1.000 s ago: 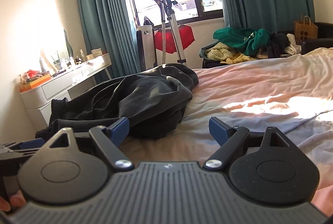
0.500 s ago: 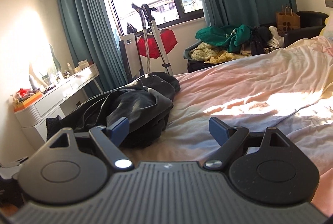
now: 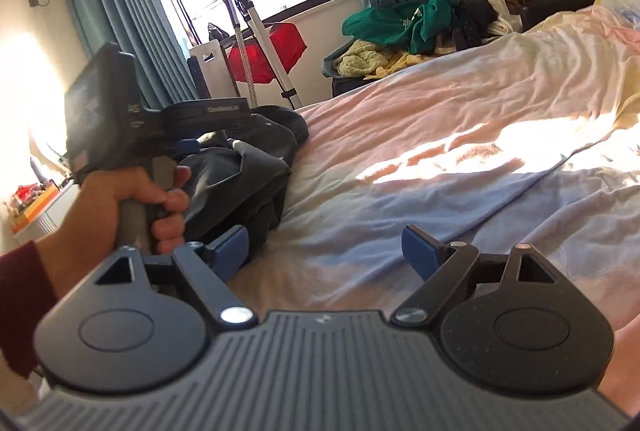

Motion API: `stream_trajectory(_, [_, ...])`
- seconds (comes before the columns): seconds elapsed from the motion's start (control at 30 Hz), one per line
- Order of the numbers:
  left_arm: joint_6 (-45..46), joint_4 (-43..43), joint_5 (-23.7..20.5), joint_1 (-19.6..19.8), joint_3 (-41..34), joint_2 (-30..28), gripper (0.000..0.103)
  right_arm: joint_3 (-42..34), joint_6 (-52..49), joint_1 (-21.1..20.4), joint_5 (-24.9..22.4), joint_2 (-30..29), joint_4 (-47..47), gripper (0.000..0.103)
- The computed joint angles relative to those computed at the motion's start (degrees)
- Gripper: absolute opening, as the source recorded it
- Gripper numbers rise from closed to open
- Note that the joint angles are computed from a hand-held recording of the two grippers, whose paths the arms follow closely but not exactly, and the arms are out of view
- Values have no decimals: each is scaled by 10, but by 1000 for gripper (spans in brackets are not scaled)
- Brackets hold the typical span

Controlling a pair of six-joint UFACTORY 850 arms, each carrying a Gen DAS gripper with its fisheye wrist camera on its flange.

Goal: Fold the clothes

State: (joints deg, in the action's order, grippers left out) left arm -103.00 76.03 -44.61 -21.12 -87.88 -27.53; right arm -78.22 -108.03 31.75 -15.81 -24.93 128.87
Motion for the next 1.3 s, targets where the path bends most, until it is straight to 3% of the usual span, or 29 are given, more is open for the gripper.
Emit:
stream_trajectory(0.07, [51, -49, -8, 19, -66, -52, 76, -14, 69, -5, -1, -18, -48, 86])
stream_trajectory(0.17, [130, -102, -47, 32, -141, -113, 54, -47, 202, -12, 4, -51, -156, 86])
stream_trajectory(0.23, [158, -103, -74, 30, -168, -138, 15, -60, 246, -16, 3, -67, -179, 86])
stream_trajectory(0.27, [173, -95, -78, 26, -166, -141, 7, -62, 240, -19, -5, -72, -164, 86])
stream_trajectory(0.43, [227, -46, -92, -2, -117, -118, 3, -76, 279, -24, -10, -87, -181, 86])
stream_trajectory(0.7, [87, 62, -77, -63, 46, 43, 1, -19, 81, -27, -35, -36, 11, 86])
stream_trajectory(0.97, [-12, 91, -107, -183, 219, 199, 1, 29, -12, -29, -66, 9, 97, 86])
stream_trajectory(1.13, [-77, 62, -140, -249, 312, 243, 2, 40, 92, -39, -130, 12, 16, 86])
stream_trajectory(1.3, [-221, 45, -138, -250, 365, 279, 2, 33, 212, -46, -198, -3, -73, 82])
